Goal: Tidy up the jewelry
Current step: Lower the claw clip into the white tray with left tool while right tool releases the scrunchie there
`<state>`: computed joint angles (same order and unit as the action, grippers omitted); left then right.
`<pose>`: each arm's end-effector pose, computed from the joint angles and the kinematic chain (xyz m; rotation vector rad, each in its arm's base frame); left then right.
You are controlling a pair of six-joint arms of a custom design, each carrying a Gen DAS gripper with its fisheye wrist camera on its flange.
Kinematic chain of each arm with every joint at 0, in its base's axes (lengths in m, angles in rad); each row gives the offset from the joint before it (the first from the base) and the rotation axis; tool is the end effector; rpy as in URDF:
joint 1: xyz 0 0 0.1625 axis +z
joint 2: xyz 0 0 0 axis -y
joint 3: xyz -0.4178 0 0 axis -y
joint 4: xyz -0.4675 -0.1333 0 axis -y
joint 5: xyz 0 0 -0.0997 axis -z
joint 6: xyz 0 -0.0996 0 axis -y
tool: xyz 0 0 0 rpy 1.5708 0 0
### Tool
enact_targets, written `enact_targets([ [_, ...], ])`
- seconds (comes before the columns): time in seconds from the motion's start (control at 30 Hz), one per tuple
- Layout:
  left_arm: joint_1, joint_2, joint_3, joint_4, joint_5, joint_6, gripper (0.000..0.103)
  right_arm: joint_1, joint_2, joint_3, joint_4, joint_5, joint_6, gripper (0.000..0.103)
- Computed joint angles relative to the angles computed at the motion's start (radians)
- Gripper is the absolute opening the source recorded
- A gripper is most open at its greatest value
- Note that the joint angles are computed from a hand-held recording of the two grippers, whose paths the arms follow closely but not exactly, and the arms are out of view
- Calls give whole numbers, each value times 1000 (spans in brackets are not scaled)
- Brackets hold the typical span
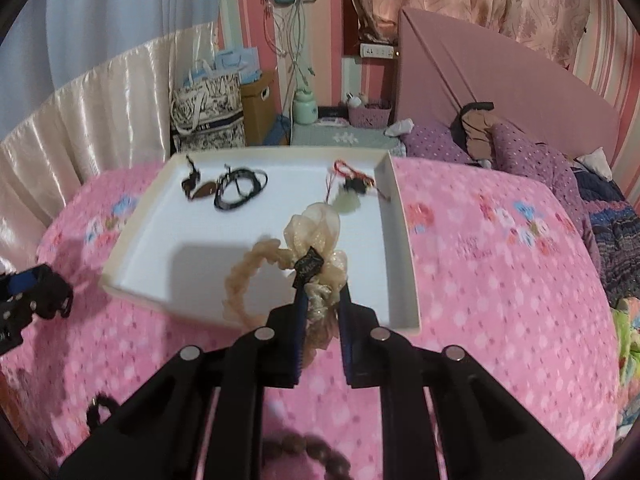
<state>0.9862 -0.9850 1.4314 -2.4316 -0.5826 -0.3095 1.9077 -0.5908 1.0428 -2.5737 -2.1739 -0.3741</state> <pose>-0.2422 -0.7583 0.2988 0.0559 2.2559 -0.9472 0.3685 -0.8197 0.1733 0.6510 -2.3724 0.6784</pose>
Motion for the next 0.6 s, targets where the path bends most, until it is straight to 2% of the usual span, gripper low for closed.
enact_targets([
  [0.13, 27, 103, -155, -1, -18, 37, 51, -11, 70, -116, 36, 27, 1, 14],
  [0.3, 60, 221, -334, 37, -4, 59, 51, -21, 172, -284, 89, 41, -8, 14],
  [0.47, 85, 300, -448, 57, -13, 80, 51, -30, 302, -491, 155, 45, -12, 14],
  [0.6, 96, 356, -503, 58, 29, 114, 51, -35, 368, -563, 145, 21, -35, 14],
])
